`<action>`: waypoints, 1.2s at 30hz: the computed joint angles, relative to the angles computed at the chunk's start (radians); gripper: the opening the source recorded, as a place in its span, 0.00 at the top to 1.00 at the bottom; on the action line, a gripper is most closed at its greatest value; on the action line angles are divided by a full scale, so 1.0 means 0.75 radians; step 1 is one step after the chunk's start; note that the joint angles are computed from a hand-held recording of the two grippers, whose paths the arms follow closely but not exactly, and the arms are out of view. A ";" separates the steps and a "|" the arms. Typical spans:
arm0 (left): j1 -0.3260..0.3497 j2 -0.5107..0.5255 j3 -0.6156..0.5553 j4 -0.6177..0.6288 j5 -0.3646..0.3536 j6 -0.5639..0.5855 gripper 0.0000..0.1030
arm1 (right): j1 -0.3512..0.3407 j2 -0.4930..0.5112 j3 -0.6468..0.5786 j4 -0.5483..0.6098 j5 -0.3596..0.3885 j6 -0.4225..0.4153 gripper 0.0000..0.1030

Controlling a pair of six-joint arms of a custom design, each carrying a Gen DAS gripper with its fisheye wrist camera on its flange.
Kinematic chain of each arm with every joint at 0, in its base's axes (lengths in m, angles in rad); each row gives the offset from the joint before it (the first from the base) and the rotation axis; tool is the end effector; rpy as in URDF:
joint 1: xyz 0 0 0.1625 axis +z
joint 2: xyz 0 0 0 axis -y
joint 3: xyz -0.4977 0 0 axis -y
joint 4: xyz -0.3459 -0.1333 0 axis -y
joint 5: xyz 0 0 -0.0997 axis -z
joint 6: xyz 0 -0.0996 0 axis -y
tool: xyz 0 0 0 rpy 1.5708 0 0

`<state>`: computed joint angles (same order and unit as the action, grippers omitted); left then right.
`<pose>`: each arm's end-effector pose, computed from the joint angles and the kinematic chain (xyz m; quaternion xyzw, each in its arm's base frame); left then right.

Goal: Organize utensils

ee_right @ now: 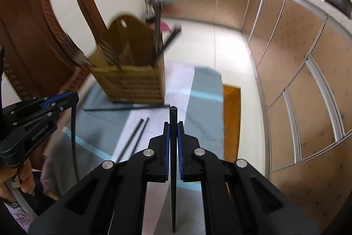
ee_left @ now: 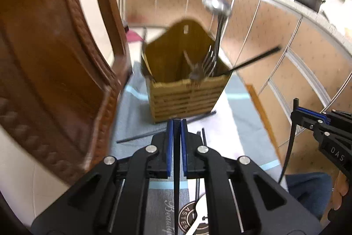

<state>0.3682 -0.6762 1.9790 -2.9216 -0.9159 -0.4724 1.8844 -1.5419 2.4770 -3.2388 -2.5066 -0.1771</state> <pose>-0.4743 -0.3909 0.0663 0.3308 0.8870 -0.2541 0.1983 0.1534 -0.3007 0.4045 0.0456 -0.8476 0.3478 0.3983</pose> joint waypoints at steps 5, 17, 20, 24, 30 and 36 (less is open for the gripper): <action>-0.077 -0.068 0.064 -0.100 0.116 0.010 0.93 | 0.171 -0.017 -0.015 -0.023 -0.072 0.012 0.93; -0.142 -0.142 -0.103 -0.180 0.358 0.267 0.93 | 0.305 0.117 -0.218 -0.315 -0.095 -0.216 0.93; -0.133 -0.132 -0.197 -0.170 0.364 0.333 0.93 | 0.319 0.157 -0.304 -0.374 -0.080 -0.309 0.93; -0.117 -0.084 -0.317 -0.217 0.386 0.440 0.93 | 0.317 0.200 -0.424 -0.421 -0.020 -0.391 0.93; -0.063 0.015 -0.399 -0.340 0.345 0.521 0.93 | 0.252 0.280 -0.463 -0.663 0.145 -0.556 0.93; 0.025 0.094 -0.414 -0.328 0.272 0.441 0.93 | 0.108 0.312 -0.421 -0.654 0.263 -0.459 0.93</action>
<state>0.3872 -0.6056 1.6686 -3.1678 -0.7123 -0.1416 1.9652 -1.3080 2.1612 -3.7290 -2.3097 -0.5215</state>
